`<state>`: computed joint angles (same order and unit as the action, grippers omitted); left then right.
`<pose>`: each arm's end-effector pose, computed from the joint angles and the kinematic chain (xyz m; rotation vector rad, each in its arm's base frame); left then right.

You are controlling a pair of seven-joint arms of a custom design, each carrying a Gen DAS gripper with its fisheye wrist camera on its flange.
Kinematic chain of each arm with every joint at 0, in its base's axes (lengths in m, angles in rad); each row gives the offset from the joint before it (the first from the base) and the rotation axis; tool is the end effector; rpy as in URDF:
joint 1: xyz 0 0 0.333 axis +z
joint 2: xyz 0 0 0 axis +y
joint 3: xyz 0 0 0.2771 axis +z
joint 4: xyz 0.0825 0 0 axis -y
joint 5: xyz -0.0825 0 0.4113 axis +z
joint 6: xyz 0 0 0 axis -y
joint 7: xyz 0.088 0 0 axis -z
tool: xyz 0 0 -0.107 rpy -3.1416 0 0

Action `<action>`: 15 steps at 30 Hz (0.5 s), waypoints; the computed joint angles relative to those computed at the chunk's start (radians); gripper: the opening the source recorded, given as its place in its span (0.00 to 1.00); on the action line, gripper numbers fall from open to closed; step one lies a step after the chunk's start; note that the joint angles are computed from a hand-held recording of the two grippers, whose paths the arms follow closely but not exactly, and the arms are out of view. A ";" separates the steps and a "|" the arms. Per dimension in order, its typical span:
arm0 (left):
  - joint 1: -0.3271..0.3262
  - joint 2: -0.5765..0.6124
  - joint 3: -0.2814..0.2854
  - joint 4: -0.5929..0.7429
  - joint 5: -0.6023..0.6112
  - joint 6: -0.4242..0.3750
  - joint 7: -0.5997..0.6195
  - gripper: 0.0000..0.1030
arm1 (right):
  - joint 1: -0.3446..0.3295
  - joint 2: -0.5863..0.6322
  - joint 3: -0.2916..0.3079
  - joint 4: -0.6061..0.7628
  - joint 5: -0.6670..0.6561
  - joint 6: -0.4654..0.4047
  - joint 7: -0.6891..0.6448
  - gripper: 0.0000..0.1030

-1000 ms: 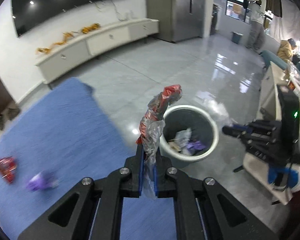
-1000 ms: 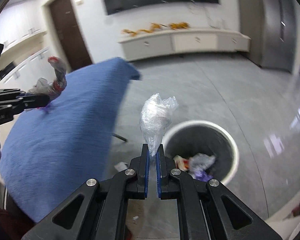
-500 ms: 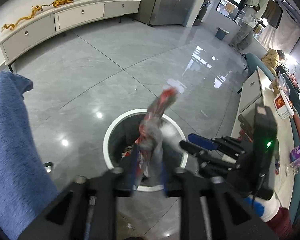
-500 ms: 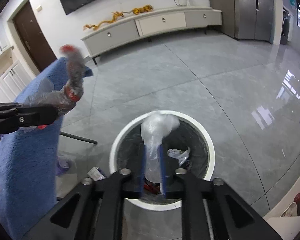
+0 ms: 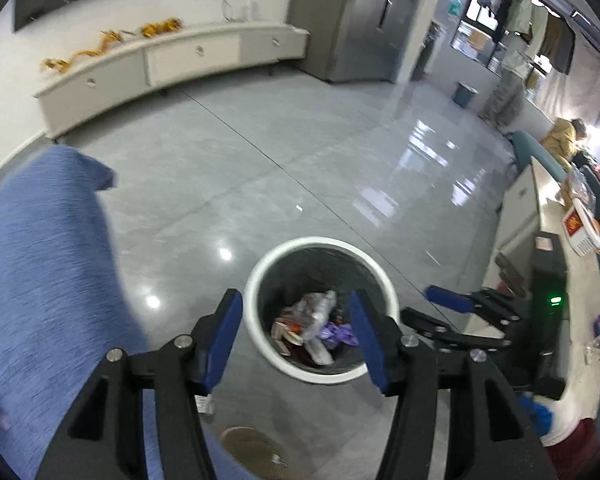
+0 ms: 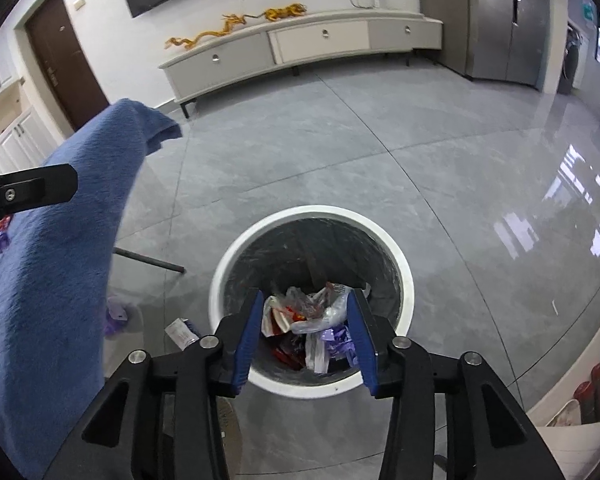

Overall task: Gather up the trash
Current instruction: 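Carry both clear bags to the bin and open both tools to drop them, then return both open tools to the red snack bag and purple wrapper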

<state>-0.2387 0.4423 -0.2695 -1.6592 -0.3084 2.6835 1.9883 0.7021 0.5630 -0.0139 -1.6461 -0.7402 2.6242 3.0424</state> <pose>0.6450 -0.3218 0.3775 -1.2852 2.5247 -0.9452 0.5431 0.4686 0.2770 -1.6335 2.0025 -0.4810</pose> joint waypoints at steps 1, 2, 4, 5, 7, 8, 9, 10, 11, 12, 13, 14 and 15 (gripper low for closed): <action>0.008 -0.030 0.000 -0.041 -0.009 0.030 0.005 0.52 | -0.005 0.001 0.002 0.010 0.001 0.005 -0.017 0.45; 0.015 -0.064 0.003 -0.086 -0.016 0.059 0.004 0.52 | 0.002 -0.005 0.002 0.009 -0.007 0.011 -0.017 0.46; 0.027 -0.126 0.012 -0.159 -0.024 0.097 0.002 0.52 | 0.016 -0.020 0.002 0.008 -0.028 0.025 -0.021 0.48; 0.041 -0.165 0.010 -0.206 -0.040 0.123 0.017 0.52 | 0.024 -0.022 0.005 0.017 -0.037 0.024 -0.030 0.48; 0.050 -0.239 0.021 -0.292 -0.043 0.170 0.025 0.52 | 0.039 -0.020 0.010 0.044 -0.051 0.018 -0.051 0.49; 0.054 -0.272 0.027 -0.329 -0.045 0.191 0.029 0.52 | 0.047 -0.019 0.012 0.058 -0.059 0.017 -0.059 0.49; 0.054 -0.304 0.036 -0.366 -0.037 0.214 0.024 0.52 | 0.056 -0.018 0.013 0.073 -0.068 0.015 -0.068 0.50; 0.057 -0.345 0.046 -0.410 -0.030 0.237 0.018 0.52 | 0.068 -0.016 0.012 0.090 -0.080 0.013 -0.073 0.51; 0.060 -0.374 0.050 -0.442 -0.034 0.250 0.018 0.52 | 0.078 -0.013 0.011 0.106 -0.090 0.013 -0.075 0.51; 0.064 -0.410 0.055 -0.477 -0.044 0.263 0.023 0.52 | 0.090 -0.012 0.010 0.119 -0.102 0.014 -0.075 0.51; 0.067 -0.435 0.060 -0.503 -0.064 0.275 0.038 0.52 | 0.102 -0.010 0.009 0.134 -0.113 0.012 -0.077 0.51; 0.071 -0.464 0.068 -0.532 -0.082 0.287 0.048 0.52 | 0.111 -0.008 0.010 0.149 -0.121 0.005 -0.084 0.52; 0.075 -0.495 0.076 -0.560 -0.082 0.290 0.040 0.52 | 0.121 -0.003 0.011 0.169 -0.127 -0.006 -0.094 0.55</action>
